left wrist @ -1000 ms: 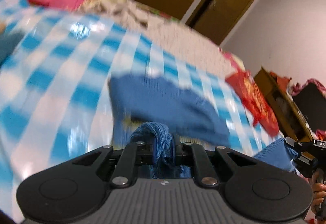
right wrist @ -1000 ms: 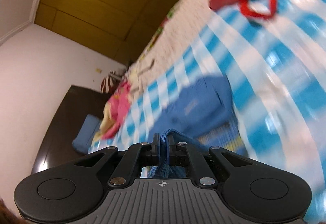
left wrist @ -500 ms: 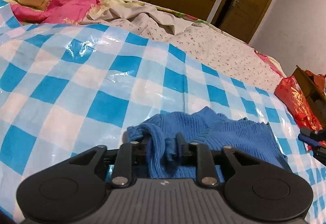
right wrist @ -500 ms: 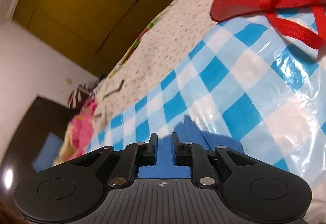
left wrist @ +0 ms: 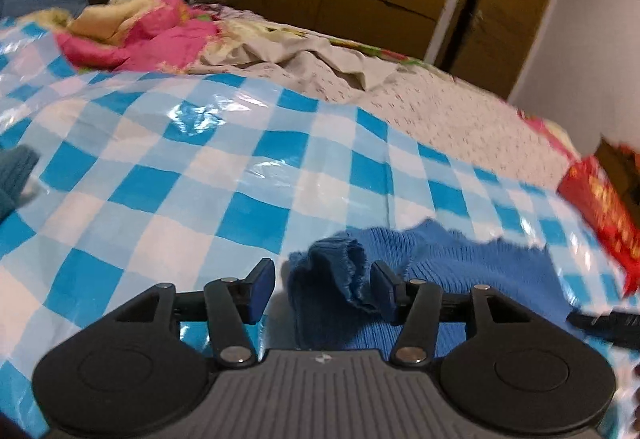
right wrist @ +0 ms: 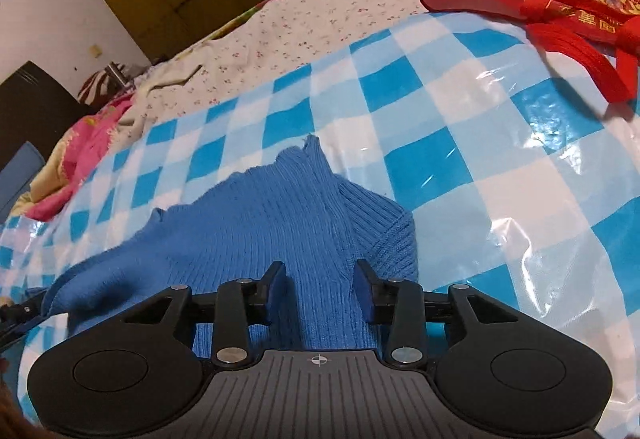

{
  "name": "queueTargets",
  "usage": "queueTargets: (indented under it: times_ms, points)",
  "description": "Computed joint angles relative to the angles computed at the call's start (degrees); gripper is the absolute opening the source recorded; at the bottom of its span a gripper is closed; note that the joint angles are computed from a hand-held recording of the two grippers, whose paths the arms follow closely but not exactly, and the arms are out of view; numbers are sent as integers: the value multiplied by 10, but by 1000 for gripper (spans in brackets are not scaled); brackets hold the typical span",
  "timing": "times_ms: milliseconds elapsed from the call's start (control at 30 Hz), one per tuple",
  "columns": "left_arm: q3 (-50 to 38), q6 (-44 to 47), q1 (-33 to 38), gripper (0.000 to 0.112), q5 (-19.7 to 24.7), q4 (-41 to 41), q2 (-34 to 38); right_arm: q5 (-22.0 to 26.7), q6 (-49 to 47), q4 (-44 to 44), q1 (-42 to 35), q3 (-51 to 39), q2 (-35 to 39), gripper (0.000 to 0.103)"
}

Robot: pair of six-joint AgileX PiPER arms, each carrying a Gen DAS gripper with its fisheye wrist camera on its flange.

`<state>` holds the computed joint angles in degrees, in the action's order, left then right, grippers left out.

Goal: Fold small clothes

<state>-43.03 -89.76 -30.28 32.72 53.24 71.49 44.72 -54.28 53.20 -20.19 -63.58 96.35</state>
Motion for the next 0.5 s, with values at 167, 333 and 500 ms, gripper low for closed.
queueTargets:
  times_ms: [167,333,500]
  points:
    - [-28,8,-6,62,-4,-3,68,45,-14,2,-48,18,-20,2]
    - [-51,-70,-17,62,53,78,96,56,-39,-9,-76,38,-48,0]
    - [-104,-20,6,62,116,76,149,46,-59,-14,-80,51,-66,10]
